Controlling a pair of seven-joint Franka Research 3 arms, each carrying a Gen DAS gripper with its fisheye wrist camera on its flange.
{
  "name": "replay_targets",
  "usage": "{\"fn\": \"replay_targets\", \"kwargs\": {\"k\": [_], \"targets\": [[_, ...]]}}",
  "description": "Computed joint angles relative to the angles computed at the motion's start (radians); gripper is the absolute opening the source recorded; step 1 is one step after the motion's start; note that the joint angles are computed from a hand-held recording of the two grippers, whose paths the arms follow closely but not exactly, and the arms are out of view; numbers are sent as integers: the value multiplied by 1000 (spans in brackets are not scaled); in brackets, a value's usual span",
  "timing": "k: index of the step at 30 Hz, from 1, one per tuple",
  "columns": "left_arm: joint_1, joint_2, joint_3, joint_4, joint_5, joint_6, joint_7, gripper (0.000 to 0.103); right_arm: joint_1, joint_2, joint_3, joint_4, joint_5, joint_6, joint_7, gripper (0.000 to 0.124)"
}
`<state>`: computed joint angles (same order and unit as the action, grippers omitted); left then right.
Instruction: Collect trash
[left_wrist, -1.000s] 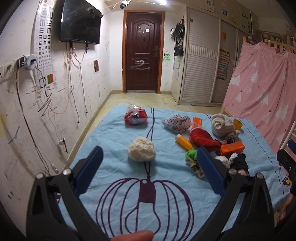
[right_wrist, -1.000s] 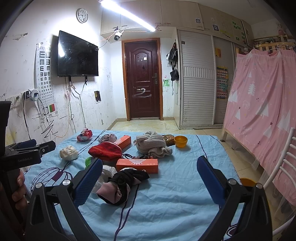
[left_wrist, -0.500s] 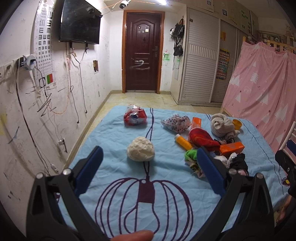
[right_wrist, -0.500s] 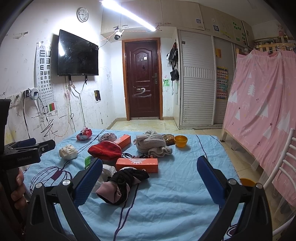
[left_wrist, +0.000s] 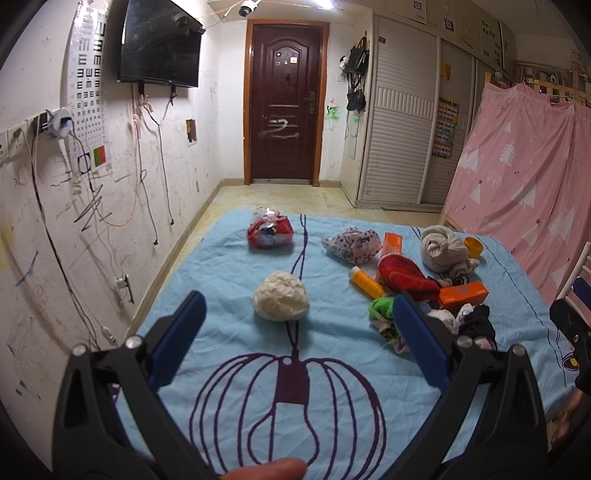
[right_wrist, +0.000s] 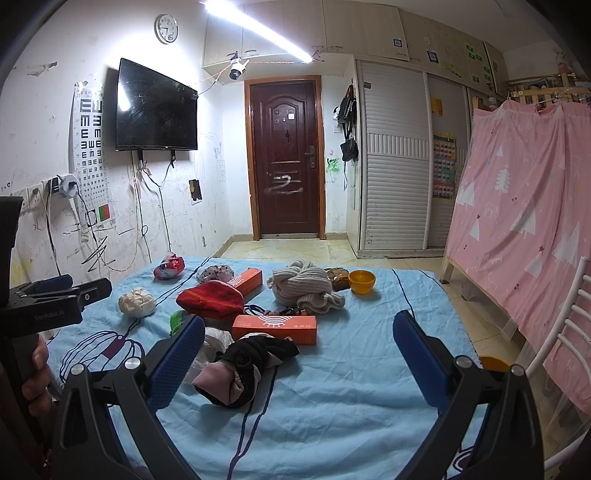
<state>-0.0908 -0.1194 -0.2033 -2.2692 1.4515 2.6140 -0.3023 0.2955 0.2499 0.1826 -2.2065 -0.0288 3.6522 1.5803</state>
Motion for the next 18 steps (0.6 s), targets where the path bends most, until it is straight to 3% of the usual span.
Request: {"fn": "replay_targets", "kwargs": {"k": [18], "targets": [[0,-1,0,-2,0,-2,-1,97,2,4,-1,0,2,0,-5,95]]}}
